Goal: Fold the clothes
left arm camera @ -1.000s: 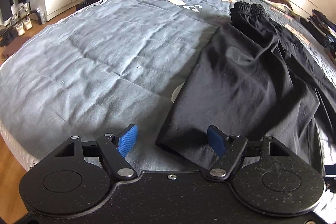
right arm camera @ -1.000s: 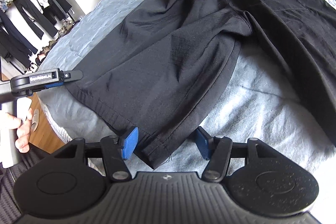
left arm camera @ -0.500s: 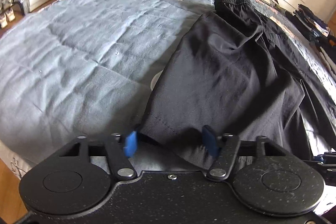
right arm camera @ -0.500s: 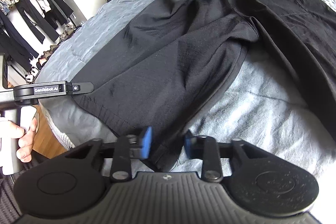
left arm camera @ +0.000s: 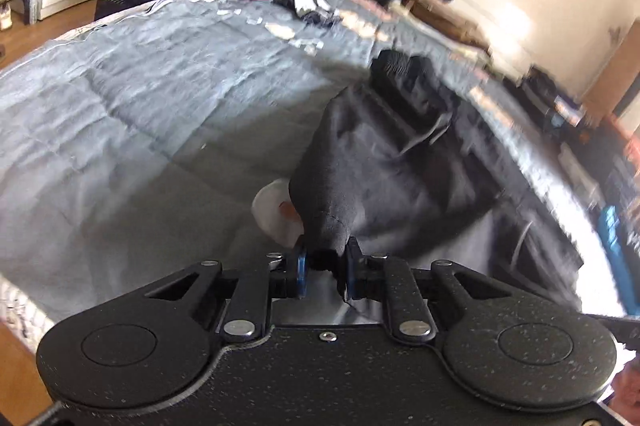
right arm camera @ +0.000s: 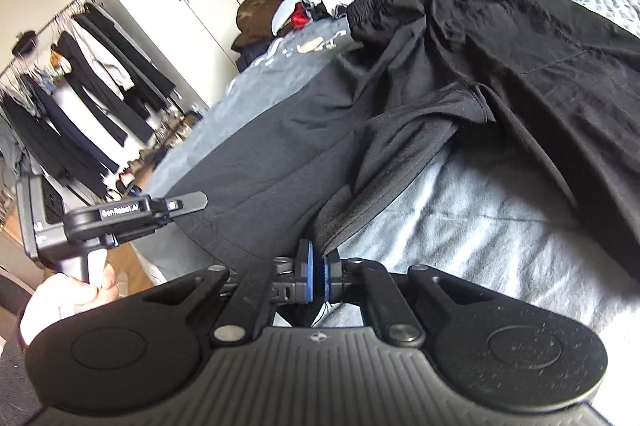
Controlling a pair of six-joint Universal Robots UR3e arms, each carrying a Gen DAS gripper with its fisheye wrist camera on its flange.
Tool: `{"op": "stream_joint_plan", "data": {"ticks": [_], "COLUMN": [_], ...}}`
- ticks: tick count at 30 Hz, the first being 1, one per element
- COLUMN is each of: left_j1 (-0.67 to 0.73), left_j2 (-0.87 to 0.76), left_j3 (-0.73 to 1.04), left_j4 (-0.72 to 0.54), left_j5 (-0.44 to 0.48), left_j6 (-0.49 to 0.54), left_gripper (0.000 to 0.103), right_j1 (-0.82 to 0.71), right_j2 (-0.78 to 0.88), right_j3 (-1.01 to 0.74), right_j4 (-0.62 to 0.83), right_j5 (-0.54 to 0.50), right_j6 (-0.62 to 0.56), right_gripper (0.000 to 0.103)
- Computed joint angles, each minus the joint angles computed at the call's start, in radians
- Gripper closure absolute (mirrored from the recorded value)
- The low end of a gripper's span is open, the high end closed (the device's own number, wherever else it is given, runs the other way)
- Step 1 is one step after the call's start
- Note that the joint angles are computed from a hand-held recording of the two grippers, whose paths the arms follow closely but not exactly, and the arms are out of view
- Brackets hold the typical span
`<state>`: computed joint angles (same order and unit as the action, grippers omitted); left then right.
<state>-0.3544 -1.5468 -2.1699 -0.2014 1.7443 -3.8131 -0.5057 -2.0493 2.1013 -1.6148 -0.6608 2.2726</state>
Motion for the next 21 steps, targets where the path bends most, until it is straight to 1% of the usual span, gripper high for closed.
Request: {"op": "stream_joint_plan", "data": {"ticks": [1,2,3,6,8,9,14,18,21], "left_j1": [0.002,0.004,0.002,-0.008,-0.011,-0.014,-0.047,-0.085,-0.114], "left_j2": [-0.015,-0.032,-0.041,-0.062,-0.05,-0.045,-0.058,-0.1,-0.148], "left_j3": [0.02,0.042,0.052,0.073,0.051,0.04,0.055,0.151,0.26], "left_j4": [-0.044,-0.088,-0.098,-0.103,-0.056,-0.031,0.036,0.012,-0.036], "left_j5": [-0.008,-0.016,-0.013,0.004,0.018,0.029,0.093,0.158,0.198], "left_j6": [0.004,0.008,0.012,0.024,0.02,0.015,0.001,0.026,0.058], "left_gripper": [0.085,0.085,0.085,0.085,0.085,0.085,0.085,0.085,0.085], "right_j1": [-0.004,0.02,0.045,0.128,0.144,0.143,0.04,0.007,-0.029], "right_j2": [0.003,0.021,0.042,0.106,0.109,0.105,0.024,0.023,0.03], "right_j3": [0.0,0.013,0.025,0.054,0.059,0.058,0.045,0.033,0.015], "right_j4": [0.009,-0.042,-0.092,-0.244,-0.271,-0.267,-0.083,-0.032,0.033], "right_j5": [-0.009,-0.044,-0.079,-0.178,-0.189,-0.183,-0.068,-0.031,0.001], "right_j6": [-0.007,0.019,0.045,0.127,0.146,0.146,0.066,0.049,0.026], "right_gripper": [0.098,0.098,0.098,0.098,0.098,0.098,0.098,0.098,0.098]}}
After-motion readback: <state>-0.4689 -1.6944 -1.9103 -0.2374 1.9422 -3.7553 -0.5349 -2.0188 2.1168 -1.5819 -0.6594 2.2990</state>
